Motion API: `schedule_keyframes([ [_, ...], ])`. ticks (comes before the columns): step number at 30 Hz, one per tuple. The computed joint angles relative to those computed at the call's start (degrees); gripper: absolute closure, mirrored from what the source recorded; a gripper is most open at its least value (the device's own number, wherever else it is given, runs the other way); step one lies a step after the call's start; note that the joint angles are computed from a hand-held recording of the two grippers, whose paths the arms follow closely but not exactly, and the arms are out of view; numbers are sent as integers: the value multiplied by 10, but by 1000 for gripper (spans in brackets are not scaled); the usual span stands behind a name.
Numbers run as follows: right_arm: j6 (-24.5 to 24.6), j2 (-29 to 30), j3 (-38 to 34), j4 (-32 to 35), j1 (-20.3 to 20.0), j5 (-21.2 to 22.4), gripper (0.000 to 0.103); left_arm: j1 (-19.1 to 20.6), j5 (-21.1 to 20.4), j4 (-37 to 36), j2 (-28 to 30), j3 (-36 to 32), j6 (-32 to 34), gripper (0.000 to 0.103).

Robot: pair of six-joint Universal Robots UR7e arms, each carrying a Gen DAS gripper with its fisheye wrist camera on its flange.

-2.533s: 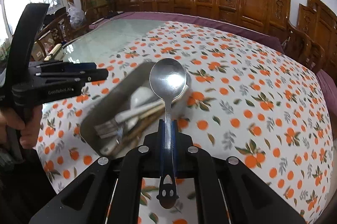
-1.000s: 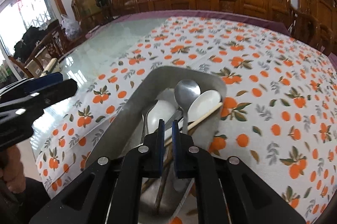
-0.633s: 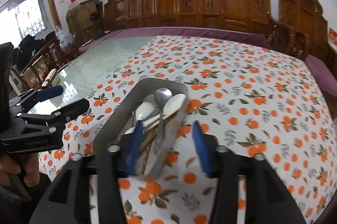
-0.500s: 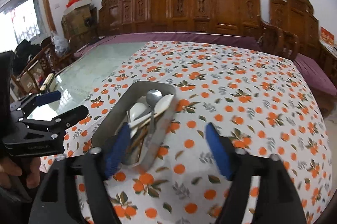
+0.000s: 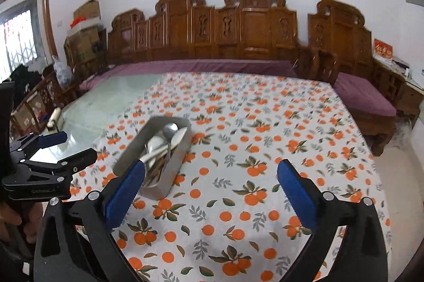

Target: Organize utensils

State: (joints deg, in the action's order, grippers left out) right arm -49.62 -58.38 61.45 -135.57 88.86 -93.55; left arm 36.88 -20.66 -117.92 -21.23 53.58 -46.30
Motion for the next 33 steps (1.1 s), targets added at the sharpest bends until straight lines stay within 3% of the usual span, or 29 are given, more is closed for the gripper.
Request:
schedule_keyframes([
  [9, 19, -69, 41, -41, 2, 55, 3, -50, 59, 18, -7, -10, -16, 8],
  [18, 16, -119, 78, -72, 8, 80, 3, -85, 101, -50, -7, -2, 32, 8],
  [21, 16, -128, 84, -75, 9, 87, 3, -90, 113, -43, -4, -7, 31, 8],
  [33, 16, -129, 87, -83, 11, 83, 3, -96, 121, -48, -13, 4, 16, 8],
])
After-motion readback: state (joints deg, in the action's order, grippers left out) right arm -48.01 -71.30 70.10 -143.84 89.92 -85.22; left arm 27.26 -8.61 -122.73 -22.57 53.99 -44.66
